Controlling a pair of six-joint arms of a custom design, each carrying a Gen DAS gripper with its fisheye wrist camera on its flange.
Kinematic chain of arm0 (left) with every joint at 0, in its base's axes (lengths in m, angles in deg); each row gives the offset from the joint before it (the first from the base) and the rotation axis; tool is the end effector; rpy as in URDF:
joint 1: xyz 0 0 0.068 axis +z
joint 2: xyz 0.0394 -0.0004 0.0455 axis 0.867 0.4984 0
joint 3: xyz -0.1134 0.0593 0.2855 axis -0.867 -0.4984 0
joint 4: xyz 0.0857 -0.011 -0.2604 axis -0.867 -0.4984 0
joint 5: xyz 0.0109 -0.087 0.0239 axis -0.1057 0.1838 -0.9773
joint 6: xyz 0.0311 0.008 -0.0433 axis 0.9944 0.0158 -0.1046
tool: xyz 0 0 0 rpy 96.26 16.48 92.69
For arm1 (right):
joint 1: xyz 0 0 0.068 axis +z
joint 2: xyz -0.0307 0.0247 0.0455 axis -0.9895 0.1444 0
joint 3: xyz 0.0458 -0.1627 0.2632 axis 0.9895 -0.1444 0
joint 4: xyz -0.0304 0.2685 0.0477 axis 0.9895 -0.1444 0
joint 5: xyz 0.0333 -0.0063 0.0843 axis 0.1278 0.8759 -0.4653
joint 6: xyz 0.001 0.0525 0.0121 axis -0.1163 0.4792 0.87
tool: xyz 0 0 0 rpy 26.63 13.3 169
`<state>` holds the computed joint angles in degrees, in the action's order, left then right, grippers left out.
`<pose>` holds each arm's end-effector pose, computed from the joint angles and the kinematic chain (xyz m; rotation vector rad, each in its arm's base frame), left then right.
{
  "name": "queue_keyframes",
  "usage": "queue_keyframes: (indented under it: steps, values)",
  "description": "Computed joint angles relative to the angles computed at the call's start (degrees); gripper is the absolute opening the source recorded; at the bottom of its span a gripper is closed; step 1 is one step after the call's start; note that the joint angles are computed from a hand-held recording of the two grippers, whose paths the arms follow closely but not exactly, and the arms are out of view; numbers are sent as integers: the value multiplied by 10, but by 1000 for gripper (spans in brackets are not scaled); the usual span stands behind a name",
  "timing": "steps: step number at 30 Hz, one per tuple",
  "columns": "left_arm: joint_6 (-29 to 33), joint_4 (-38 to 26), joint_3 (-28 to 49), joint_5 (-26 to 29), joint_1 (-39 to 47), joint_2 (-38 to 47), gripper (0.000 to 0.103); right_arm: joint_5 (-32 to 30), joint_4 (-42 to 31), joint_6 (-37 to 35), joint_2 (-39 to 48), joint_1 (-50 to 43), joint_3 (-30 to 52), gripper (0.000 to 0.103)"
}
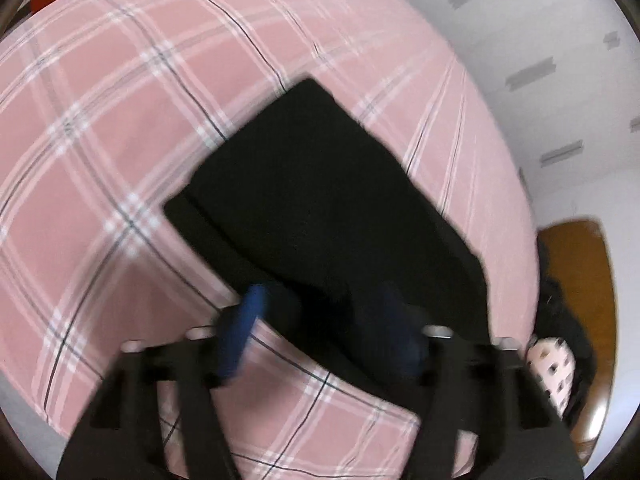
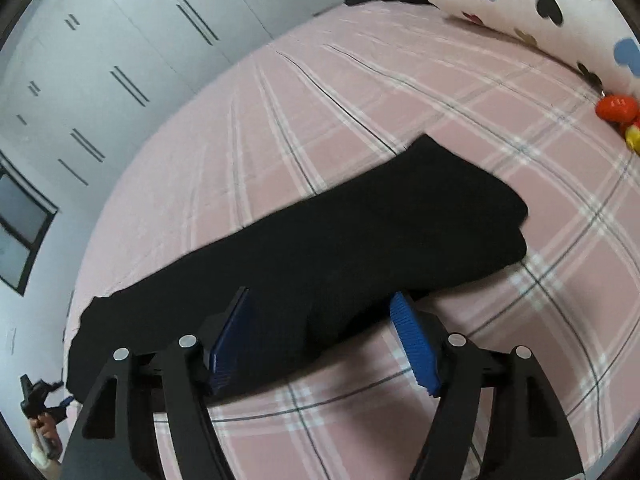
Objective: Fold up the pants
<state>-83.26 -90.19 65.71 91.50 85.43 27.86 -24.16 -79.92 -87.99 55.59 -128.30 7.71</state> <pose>0.2825 0.1135 0.1485 -0.8613 2.4541 -0.6958 0.2919 -0.2790 0.1339 0.6874 2.3697 0.4512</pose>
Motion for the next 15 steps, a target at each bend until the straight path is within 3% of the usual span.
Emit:
queue_keyframes:
  steps: [2,4,8,10,11,13,15]
  values:
    - [-6,7,-9,18,14,-11,63,2,0,18,4,-7,4,69]
    - [32,-24,4,28,54,-12,63,5,3,55,23,-16,19,69]
    - [20,-24,18,-31,0,-22,63,-18,46,141,64,-34,36,67]
    - [-14,-22,45,-57,-30,6,62,1,68,155,65,-25,41,35]
    - [-30,-18,53,-68,-39,22,47,6,63,149,64,-20,52,5]
    - [-51,-39,82,-94,-52,57,19,-8,99,142,27,-19,37,4]
    - [-50,-48,87,-106,-56,60,16,-33,127,102,-29,-25,14,4]
